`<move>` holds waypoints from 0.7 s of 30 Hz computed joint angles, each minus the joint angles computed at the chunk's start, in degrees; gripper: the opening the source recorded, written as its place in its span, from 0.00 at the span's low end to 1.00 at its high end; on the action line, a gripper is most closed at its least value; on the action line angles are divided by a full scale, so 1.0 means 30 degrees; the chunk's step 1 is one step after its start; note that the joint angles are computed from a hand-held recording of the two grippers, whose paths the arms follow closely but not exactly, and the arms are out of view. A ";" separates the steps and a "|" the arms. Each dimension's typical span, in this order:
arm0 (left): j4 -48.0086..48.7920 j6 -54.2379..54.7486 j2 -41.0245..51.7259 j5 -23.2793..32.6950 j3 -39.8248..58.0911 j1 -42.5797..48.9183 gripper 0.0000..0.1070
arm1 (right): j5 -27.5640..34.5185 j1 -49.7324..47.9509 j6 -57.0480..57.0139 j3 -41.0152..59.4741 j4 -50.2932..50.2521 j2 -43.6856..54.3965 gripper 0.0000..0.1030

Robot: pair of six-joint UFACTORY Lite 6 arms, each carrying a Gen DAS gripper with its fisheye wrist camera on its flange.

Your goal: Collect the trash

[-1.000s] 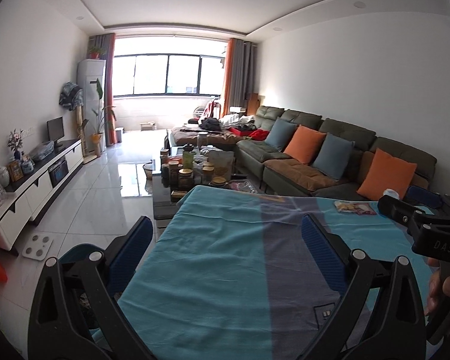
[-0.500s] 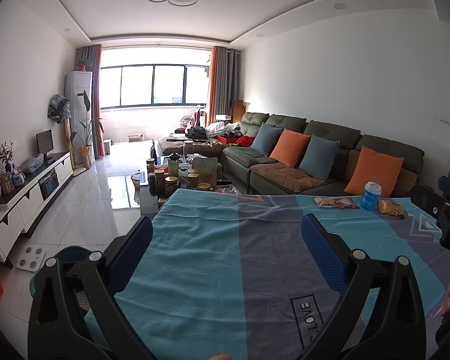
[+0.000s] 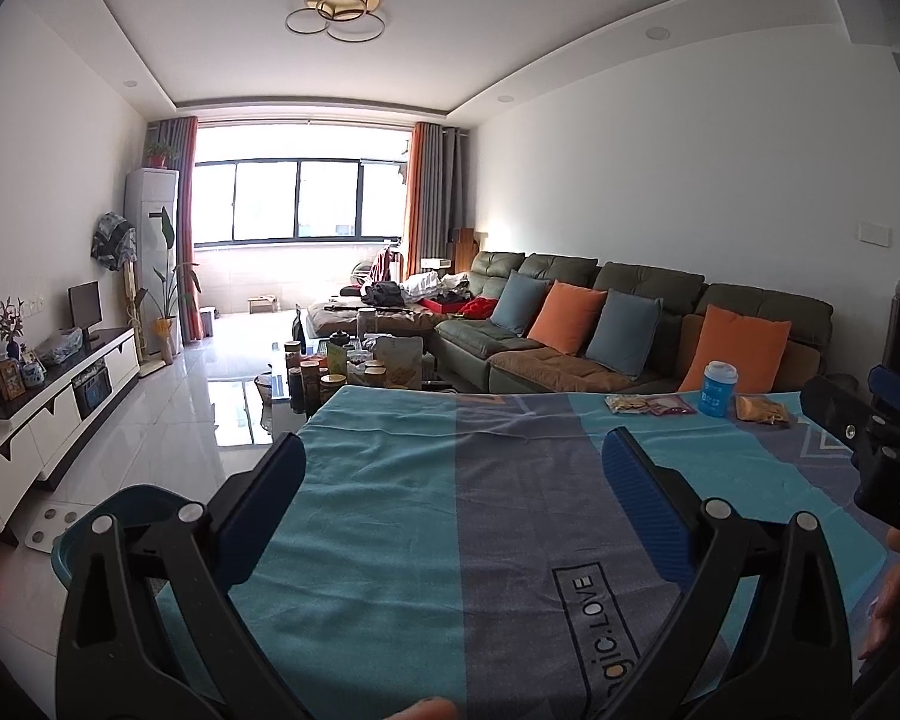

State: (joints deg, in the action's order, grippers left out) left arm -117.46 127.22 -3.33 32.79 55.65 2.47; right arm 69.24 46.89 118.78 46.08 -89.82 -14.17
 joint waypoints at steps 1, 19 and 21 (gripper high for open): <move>-0.0305 0.0346 -0.0123 -0.0019 -0.0200 -0.0144 0.91 | 0.0257 0.0210 0.0112 -0.0113 0.0020 -0.0039 0.93; -0.0321 0.0865 -0.0795 0.0856 -0.1389 0.0139 0.91 | 0.2120 0.1815 0.0287 -0.0136 0.1072 0.0286 0.93; -0.0353 0.0972 -0.0675 0.0899 -0.1319 0.0179 0.91 | 0.2208 0.1856 0.0296 -0.0159 0.1069 0.0231 0.93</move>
